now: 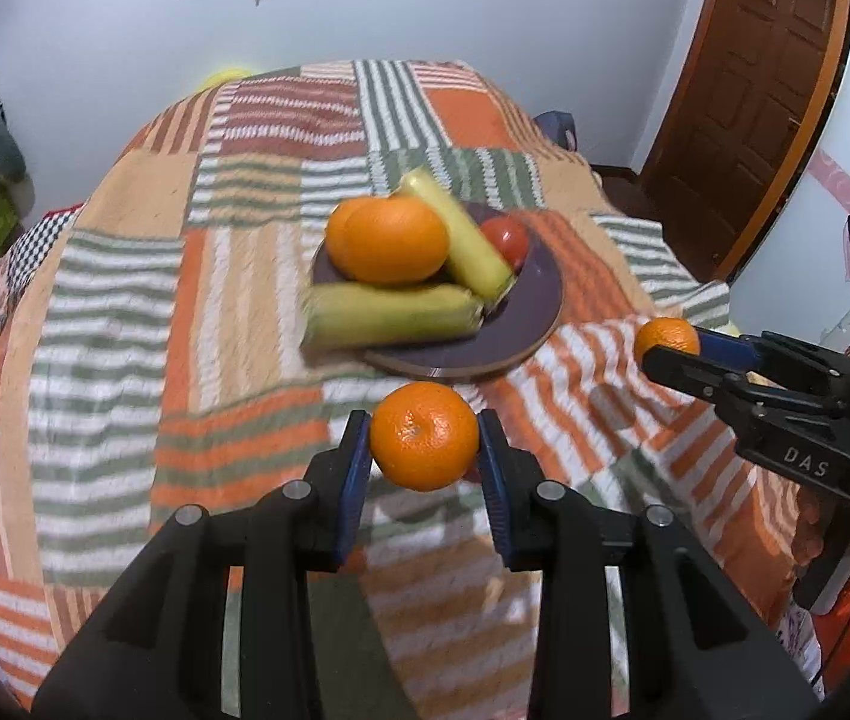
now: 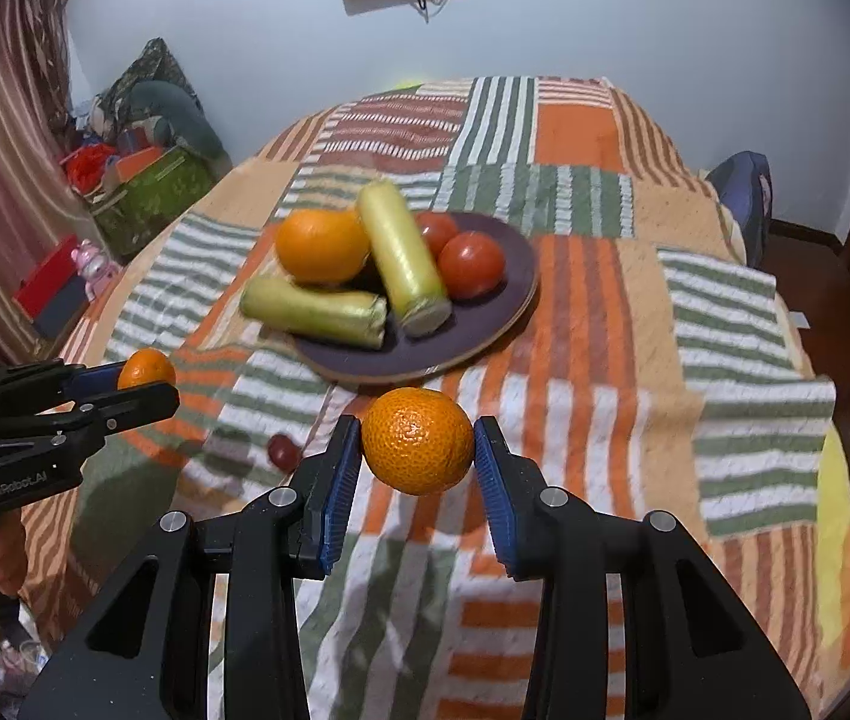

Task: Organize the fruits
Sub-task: 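Carry both mandarins to the purple plate, lower them and open both tools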

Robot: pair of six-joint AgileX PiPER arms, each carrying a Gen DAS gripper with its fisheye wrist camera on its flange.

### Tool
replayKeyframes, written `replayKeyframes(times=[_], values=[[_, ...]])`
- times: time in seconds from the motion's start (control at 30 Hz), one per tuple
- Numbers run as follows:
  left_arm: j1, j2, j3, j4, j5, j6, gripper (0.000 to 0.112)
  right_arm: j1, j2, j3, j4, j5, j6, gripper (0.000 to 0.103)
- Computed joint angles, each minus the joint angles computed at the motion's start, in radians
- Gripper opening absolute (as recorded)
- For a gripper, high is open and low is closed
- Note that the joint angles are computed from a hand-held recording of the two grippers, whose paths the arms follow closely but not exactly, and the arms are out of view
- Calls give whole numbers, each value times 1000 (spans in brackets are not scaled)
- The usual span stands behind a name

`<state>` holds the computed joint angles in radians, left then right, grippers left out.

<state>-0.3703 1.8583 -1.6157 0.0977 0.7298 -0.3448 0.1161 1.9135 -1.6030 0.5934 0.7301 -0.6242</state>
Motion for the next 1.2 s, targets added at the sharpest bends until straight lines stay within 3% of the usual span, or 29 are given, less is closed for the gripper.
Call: replayKeyframes(times=[0.83,1.07,1.2], values=[[3,479,-708,-128,231,137,35,3,312,-458,-127,119,73,35],[-9,573,-854,-104,300,146,35,5,382,-567,-144,166,90,36],[0,583,-859,-118,297,146,35,8,397,-601,-151,183,83,36]])
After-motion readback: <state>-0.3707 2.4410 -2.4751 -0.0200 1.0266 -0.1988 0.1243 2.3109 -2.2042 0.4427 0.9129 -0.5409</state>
